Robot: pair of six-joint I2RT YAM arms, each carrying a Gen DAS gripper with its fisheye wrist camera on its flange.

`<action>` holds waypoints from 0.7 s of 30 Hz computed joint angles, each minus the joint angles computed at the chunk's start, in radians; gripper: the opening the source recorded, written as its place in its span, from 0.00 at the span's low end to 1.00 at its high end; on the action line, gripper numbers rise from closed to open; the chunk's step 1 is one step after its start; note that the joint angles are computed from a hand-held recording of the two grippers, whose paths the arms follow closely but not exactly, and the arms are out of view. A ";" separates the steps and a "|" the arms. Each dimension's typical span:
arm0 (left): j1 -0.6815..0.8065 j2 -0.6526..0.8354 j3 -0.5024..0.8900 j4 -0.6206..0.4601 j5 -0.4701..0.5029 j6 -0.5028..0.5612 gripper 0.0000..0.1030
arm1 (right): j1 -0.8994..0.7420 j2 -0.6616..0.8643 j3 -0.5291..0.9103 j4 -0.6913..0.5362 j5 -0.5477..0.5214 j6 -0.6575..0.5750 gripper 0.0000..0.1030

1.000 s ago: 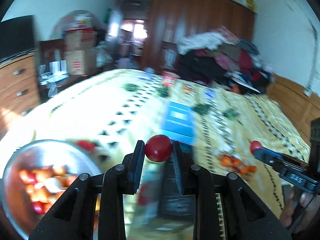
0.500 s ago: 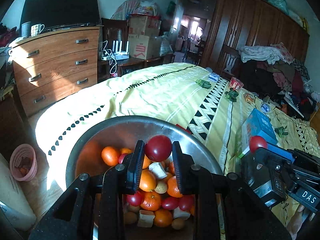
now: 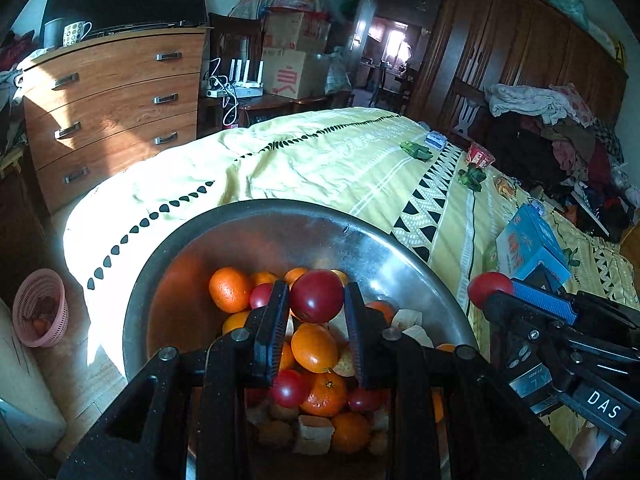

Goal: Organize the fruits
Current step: 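Open both grippers to drop the red tomatoes into the steel bowl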

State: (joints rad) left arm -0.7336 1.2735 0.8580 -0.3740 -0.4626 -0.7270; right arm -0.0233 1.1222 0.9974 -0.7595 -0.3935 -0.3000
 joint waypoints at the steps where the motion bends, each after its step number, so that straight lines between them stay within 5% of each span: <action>1: 0.004 -0.001 -0.003 0.004 0.003 0.001 0.27 | 0.006 0.005 0.001 0.002 0.004 0.005 0.26; 11: 0.041 -0.006 -0.028 0.007 0.042 -0.008 0.30 | 0.048 0.023 0.005 0.009 0.015 0.035 0.27; 19: 0.035 -0.020 -0.038 0.003 -0.002 -0.030 0.61 | 0.051 0.036 0.010 -0.001 -0.002 0.047 0.27; 21: 0.037 -0.024 -0.040 -0.001 -0.007 -0.037 0.65 | 0.043 0.042 0.012 -0.006 -0.010 0.043 0.35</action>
State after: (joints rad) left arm -0.6963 1.2491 0.8182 -0.3746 -0.4697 -0.7641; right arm 0.0198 1.1638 1.0097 -0.7652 -0.4033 -0.2568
